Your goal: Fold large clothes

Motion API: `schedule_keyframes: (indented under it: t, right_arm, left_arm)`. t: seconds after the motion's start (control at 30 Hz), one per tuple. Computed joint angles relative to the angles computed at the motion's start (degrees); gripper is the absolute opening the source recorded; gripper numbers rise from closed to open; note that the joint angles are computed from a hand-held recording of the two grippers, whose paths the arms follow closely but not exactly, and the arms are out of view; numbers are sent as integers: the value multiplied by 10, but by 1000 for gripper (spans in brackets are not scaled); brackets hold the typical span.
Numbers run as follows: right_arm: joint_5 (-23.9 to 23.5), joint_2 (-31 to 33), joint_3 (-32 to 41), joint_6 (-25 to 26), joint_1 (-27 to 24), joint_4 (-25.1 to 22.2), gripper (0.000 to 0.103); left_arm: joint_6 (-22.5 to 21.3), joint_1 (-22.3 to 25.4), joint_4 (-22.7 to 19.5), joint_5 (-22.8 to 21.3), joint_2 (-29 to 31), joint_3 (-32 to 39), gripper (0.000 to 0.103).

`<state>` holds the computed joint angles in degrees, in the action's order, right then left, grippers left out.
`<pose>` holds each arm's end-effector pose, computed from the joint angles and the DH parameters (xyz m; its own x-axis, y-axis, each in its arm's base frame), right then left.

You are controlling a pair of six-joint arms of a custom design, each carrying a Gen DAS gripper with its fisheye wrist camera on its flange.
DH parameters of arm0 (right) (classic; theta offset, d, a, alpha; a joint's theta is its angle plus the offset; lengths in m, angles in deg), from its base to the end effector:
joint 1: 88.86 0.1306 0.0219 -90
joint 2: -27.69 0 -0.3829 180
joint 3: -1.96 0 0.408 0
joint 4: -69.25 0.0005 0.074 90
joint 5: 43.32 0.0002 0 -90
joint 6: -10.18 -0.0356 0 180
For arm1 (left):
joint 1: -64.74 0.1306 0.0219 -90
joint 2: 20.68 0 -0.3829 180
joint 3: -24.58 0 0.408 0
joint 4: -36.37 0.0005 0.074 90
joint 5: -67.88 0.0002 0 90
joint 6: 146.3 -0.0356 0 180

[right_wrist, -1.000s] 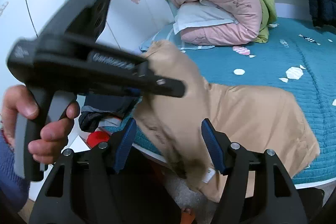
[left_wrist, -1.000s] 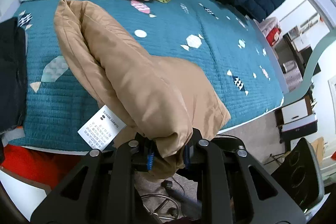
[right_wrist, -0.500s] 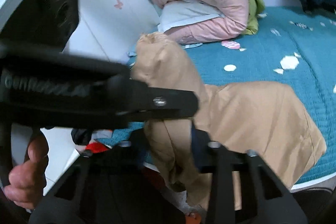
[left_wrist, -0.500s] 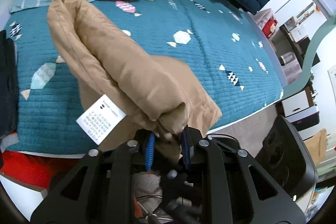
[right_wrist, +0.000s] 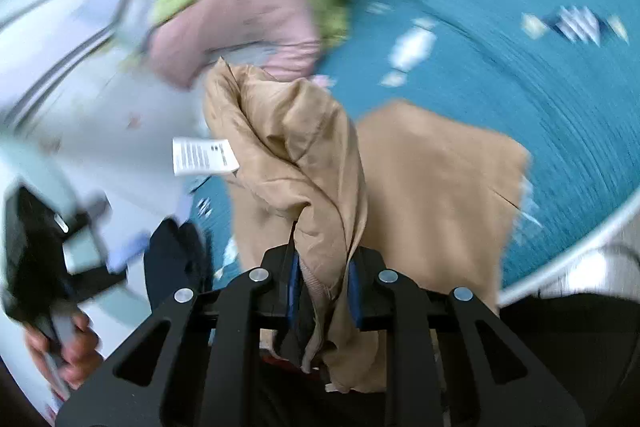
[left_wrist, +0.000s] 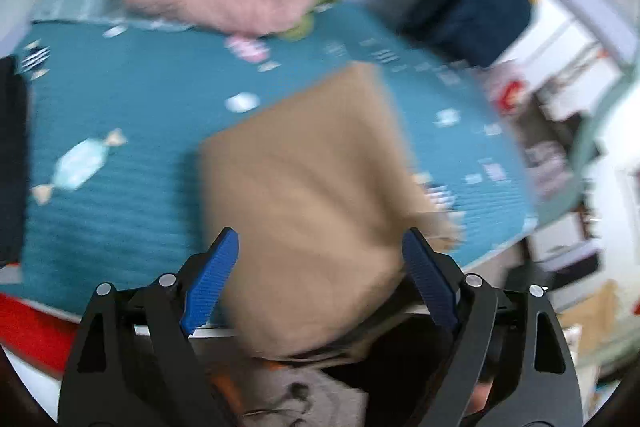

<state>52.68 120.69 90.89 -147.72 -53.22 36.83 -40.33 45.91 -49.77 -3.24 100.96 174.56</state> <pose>0.4387 0.3093 0.4188 -0.6555 0.6639 -0.3601 0.2555 0.6436 0.7215 0.6010 -0.2176 0.5590 -0.8989 0.0315 -0.4370 0.2302 0.8826 -0.4099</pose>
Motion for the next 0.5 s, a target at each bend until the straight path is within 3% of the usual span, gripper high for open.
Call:
schedule_keyframes:
  t: [0.1,0.17,0.23,0.37,0.5]
  right_arm:
    - [-15,-3,-28,-68,-12,-25,20]
    - [-3,2,-15,-58,-10,-62,20]
    - [-1,3,-10,-56,-11,-74,22]
    - [1,1,-5,-66,-12,-105,27]
    - [-15,16,10,-68,-25,-129,43]
  left_arm:
    - [19,5,-53,-11,34,-4,85]
    - [34,10,-79,11,51,-16,84]
    - [45,12,-75,21,52,-49,84]
    - [73,13,-18,54,30,-118,89]
    - [83,10,2,63,28,-135,90]
